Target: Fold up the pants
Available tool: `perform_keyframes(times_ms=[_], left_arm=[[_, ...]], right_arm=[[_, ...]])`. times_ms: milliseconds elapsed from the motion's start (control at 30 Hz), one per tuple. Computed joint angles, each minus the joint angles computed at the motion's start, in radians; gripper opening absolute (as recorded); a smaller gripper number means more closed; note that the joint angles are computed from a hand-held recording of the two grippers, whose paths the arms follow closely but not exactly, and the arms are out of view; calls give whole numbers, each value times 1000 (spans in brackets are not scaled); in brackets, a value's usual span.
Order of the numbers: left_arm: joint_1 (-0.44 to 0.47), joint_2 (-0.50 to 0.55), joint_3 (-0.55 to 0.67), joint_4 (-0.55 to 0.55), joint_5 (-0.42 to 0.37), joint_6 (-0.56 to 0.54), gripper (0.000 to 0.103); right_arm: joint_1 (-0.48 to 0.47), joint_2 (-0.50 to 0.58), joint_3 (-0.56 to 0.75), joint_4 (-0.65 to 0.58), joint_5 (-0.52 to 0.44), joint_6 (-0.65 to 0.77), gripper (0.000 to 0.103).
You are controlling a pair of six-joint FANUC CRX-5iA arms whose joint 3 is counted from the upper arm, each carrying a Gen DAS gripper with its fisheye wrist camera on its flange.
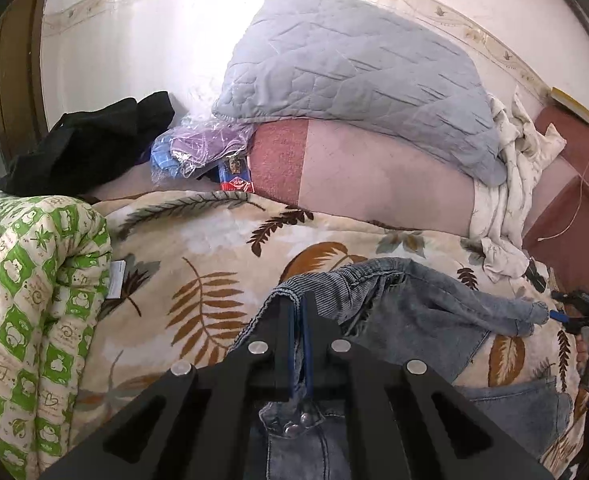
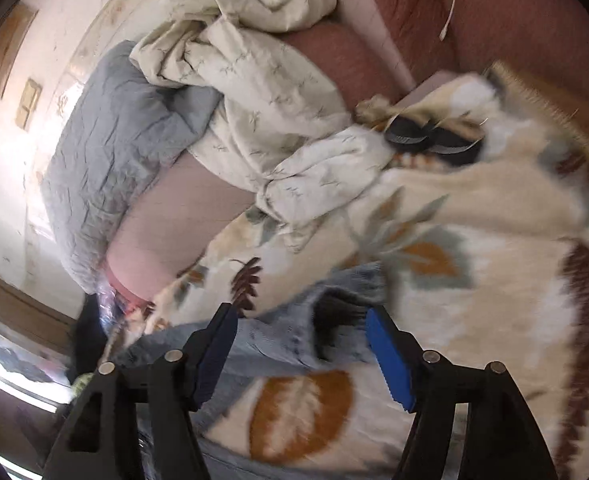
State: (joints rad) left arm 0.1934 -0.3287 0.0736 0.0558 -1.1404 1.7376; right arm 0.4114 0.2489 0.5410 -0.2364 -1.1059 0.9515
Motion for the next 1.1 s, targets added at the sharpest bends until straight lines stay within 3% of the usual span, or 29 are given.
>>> perform_keyframes(times_ms=[100,200,267,300,500,667,767,933,1100], left_arm=[[8,-4,-12,14,5,-11,3],[0,-2,-7,0,-4,-2,3],[2,-4,-4,6,-14,0,3],[7,-10,-6,16,-17,-7,3],[27,-62,-30,68,-42,-27,4],[19,-147,-77,100,-51,-53,4],[31,-228,-133,130,-45,-78,4],[147,-408,-300,256,-82,-175,4],[390,-530,-469,420,-264,-304,4]], right_arm=[[13,29,1,-5,-14,24,71],[32,0,-77,18,92,57,65],[55,-8,-99,54,138,107,11],[61,-7,-90,55,135,109,8],[28,-101,-105,-50,255,93,5],[2,-204,-132,-74,307,70,5],[-7,-291,-186,-60,292,70,4],[-20,-425,-340,-14,196,66,4],[-76,-504,-487,-75,127,36,4]])
